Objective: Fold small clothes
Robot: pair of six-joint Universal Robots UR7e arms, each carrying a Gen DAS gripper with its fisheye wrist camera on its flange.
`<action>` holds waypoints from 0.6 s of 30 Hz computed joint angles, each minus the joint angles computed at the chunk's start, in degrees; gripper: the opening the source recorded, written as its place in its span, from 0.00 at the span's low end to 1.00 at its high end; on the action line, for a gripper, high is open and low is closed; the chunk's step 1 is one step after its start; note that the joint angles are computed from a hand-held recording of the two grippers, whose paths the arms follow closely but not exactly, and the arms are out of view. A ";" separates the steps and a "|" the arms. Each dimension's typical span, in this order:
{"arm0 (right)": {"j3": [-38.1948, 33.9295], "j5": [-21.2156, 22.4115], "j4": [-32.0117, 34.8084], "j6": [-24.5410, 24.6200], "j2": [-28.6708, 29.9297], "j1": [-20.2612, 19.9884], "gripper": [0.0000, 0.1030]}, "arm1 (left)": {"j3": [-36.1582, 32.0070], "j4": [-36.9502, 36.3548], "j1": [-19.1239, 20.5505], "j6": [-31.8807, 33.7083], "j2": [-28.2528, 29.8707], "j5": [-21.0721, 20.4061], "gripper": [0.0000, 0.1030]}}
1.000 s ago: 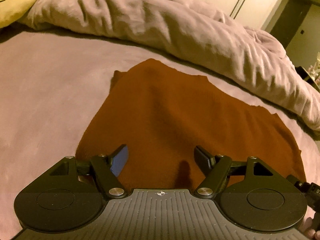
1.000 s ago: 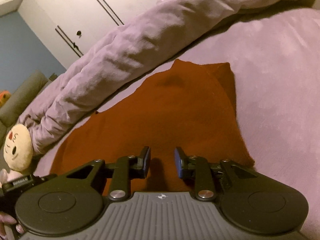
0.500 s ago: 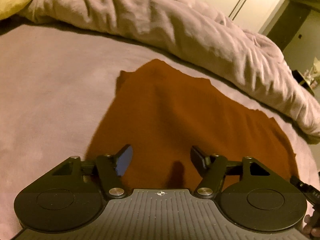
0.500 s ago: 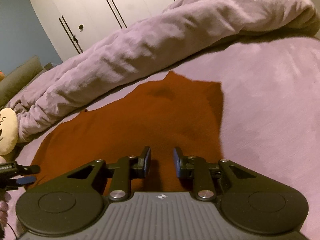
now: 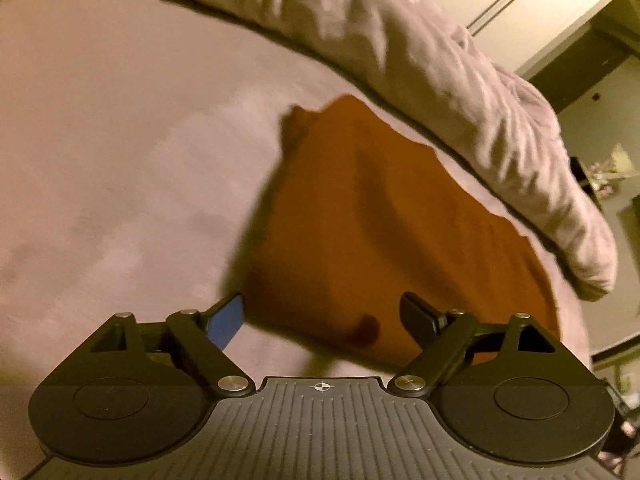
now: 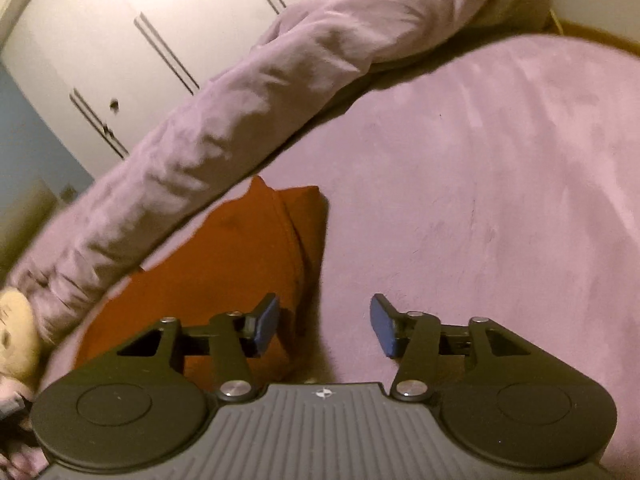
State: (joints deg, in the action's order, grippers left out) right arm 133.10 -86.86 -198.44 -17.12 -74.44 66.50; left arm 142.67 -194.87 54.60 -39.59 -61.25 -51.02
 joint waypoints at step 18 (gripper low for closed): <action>0.44 -7.04 -8.82 -6.16 5.54 5.23 0.59 | -3.01 -6.02 2.79 -2.21 4.84 0.28 0.58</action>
State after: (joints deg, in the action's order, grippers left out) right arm 133.54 -93.89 -207.25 -23.28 -68.91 71.72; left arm 139.66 -200.89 57.39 -41.80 -56.41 -50.74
